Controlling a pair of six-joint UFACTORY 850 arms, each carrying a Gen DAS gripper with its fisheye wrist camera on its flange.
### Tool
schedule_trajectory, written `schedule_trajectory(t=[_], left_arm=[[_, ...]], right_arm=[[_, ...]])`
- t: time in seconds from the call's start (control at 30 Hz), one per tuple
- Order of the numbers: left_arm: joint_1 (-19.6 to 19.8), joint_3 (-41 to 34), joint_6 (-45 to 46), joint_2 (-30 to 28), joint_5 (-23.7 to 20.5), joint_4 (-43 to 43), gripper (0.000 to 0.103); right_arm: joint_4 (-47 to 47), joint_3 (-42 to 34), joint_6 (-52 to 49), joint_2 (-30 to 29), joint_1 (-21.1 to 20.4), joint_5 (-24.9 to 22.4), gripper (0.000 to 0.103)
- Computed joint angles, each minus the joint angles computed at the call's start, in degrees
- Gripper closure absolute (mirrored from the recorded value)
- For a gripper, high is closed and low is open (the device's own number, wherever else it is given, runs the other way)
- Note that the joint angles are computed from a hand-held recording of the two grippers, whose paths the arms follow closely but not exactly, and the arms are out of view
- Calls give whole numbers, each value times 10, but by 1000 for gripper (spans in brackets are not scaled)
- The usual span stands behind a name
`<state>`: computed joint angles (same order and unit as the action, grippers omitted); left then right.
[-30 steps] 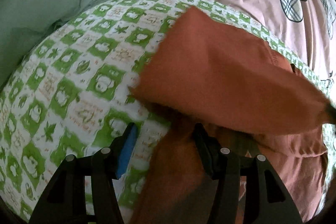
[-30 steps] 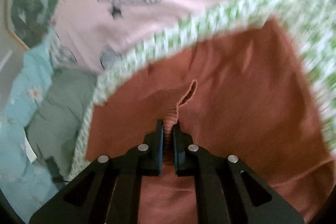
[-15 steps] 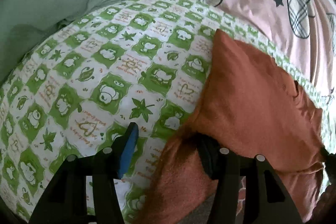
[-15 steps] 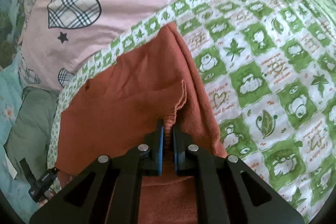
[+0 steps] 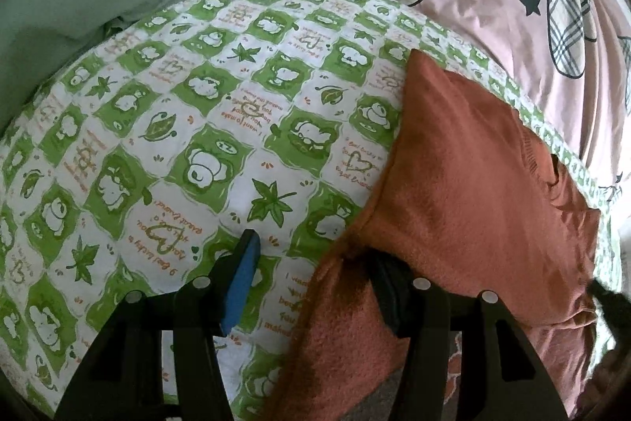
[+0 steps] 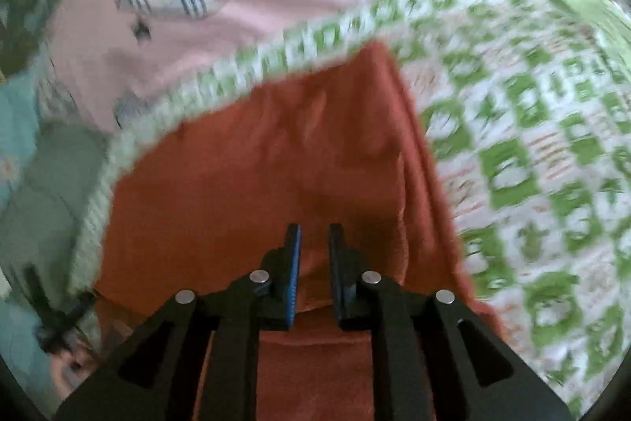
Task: Fold small clothes
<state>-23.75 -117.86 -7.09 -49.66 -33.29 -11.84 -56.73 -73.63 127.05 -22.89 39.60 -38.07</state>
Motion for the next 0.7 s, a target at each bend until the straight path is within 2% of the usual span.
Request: schedule_trajectory(t=[0.07, 0.13, 0.2, 0.27, 0.3, 0.4, 0.57, 0.7], left_arm=[[3, -12, 20, -6, -14, -15, 46], [5, -19, 39, -8, -30, -18, 46], [4, -7, 52, 2, -31, -18, 46], [3, 26, 70, 25, -21, -8, 48], [3, 42, 79, 35, -16, -10, 48], [9, 109, 144, 78, -1, -54, 48], [13, 209, 229, 145, 23, -96, 48], [14, 241, 238, 169, 23, -105, 48]], right_arm=[[40, 8, -20, -2, -12, 22, 87], [-10, 28, 52, 12, -6, 29, 87], [-36, 42, 92, 32, 11, 8, 79], [-45, 48, 101, 44, 26, -9, 56], [-45, 55, 104, 53, 38, -22, 54], [-39, 67, 111, 70, 67, -47, 54], [-31, 89, 148, 86, 102, -62, 54], [-32, 93, 181, 86, 127, -70, 54]])
